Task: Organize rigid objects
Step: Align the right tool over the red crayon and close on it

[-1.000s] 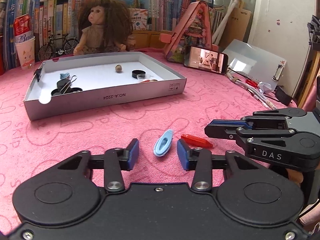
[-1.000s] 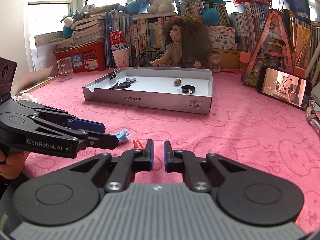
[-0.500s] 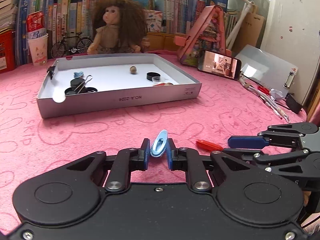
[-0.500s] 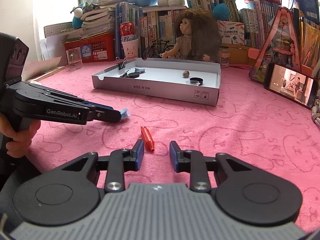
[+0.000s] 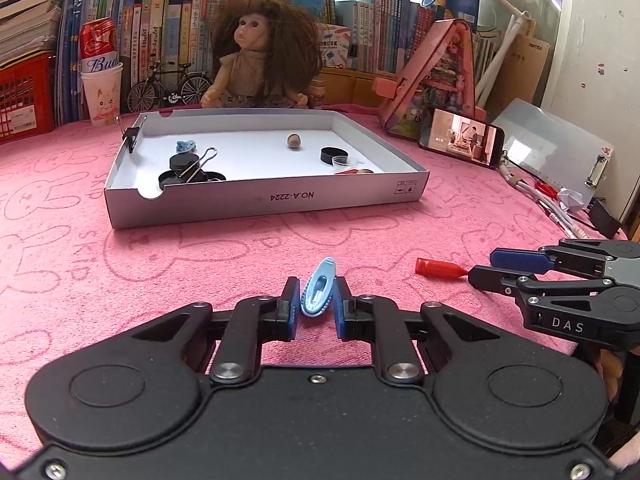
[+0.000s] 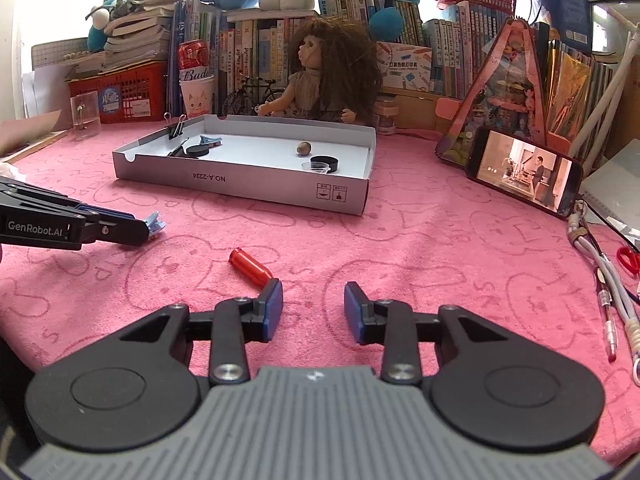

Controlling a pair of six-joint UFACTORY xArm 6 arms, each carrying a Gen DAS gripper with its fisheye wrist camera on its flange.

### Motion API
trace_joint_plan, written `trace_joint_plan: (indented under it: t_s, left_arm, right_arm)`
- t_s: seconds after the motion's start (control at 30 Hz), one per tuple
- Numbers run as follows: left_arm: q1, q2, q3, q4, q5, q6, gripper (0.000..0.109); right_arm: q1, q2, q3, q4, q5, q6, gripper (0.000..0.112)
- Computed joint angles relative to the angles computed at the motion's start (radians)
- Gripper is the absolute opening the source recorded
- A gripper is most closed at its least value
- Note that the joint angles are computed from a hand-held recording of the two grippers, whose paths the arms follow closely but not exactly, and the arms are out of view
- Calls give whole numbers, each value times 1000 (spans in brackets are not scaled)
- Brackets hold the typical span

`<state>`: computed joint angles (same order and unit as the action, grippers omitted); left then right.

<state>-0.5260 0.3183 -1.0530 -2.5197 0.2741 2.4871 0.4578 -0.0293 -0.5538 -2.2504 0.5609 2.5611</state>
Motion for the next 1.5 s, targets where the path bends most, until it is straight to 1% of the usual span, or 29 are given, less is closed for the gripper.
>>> trace_joint_plan:
  t_s: [0.13,0.27,0.4,0.47,0.53,0.6,0.63,0.7,0.73,0.8,0.93,1.0,1.17,1.27,1.4,1.5]
  left_arm:
    - [3,4,-6,-22,-6,12,16]
    - [2,4,-10,-42,-13,18,16]
    - [3,8,-23,-119,-30,76,16]
    - [6,10,-28,-186,-36,136,16]
    - [11,11,-33,-247,-39,196,16]
    - [14,15,-39,-282,-43,231,16]
    - [15,17,-41,-290,-44,239,16]
    - [17,20,-45,-300,-45,250,16]
    - [17,22,-46,-302,-46,254,16]
    - [17,24,-47,-308,-46,259,16]
    - [17,25,-48,-316,-45,266,17]
    - [18,26,-47,-343,-42,294,17]
    - [24,26,-41,-485,-27,436,17]
    - [24,29,-42,-512,-23,459,17]
    - [23,28,-37,-555,-16,505,18]
    - [22,28,-34,-577,-9,527,19]
  right_arm:
    - [-11,20,-25,25,-6,-29,53]
    - [-32,56,-69,21,-22,-21,55]
    - [-38,83,-101,34,-22,-14,55]
    - [-34,86,-102,40,-14,9,55]
    - [-26,80,-93,19,3,54,56]
    - [-17,72,-81,-2,23,93,59]
    - [-15,67,-75,-30,29,125,60]
    - [-18,57,-66,-132,25,214,65]
    - [-20,57,-69,-166,18,233,67]
    - [-23,67,-87,-202,-7,222,73]
    - [-26,100,-125,-225,-41,199,77]
    - [-25,113,-136,-206,-44,190,78]
    - [-14,128,-148,-125,-34,152,80]
    - [-7,138,-153,-83,-26,144,80]
    - [17,149,-154,-22,13,106,80]
    - [31,155,-156,-1,31,87,80]
